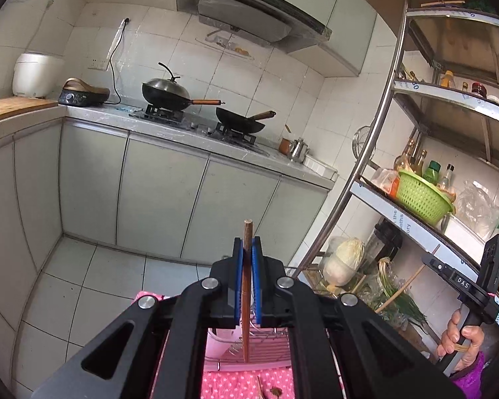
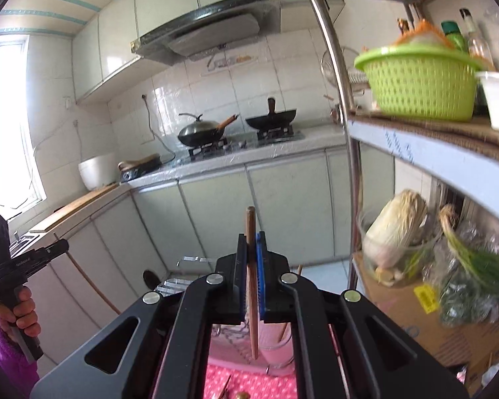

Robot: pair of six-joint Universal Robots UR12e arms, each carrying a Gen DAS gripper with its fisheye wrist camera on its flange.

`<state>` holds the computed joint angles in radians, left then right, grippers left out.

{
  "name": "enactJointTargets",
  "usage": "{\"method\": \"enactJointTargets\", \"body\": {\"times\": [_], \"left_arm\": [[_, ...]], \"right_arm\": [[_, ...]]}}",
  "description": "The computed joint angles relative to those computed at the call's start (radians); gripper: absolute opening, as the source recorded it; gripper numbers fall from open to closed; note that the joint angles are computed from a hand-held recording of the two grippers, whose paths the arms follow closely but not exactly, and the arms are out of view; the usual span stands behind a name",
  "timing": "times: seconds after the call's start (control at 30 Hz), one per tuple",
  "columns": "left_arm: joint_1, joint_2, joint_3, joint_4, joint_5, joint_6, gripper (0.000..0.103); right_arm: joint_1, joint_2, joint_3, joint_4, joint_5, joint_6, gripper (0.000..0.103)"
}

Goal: Organize utensils
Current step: 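Lift both chopsticks upright and carry them above the pink cup with both tools, then lower the chopsticks into the pink cup and open both tools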

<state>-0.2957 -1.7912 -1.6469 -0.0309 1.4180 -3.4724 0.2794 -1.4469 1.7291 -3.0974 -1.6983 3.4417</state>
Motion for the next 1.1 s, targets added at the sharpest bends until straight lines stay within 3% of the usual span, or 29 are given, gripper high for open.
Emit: {"method": "enactJointTargets", "body": {"times": [0.17,0.43,0.83,1.1], "left_arm": [[0.005,-0.025,0.050,0.000,0.010,-0.013,0.005],[-0.001,-0.084,0.114,-0.052,0.060,-0.002,0.005],[-0.009,-0.131,0.116,-0.166,0.072,0.017,0.005],[-0.011,-0.159,0.116,-0.230,0.047,-0.011,0.005]], "right_arm": [[-0.014,0.024,-0.036,0.018,-0.021,0.002,0.005],[-0.035,0.070,-0.058,0.066,0.021,0.040,0.005],[-0.059,0.086,-0.026,0.120,0.081,0.113,0.005],[-0.062,0.097,-0.012,0.149,0.101,0.129,0.005]]}}
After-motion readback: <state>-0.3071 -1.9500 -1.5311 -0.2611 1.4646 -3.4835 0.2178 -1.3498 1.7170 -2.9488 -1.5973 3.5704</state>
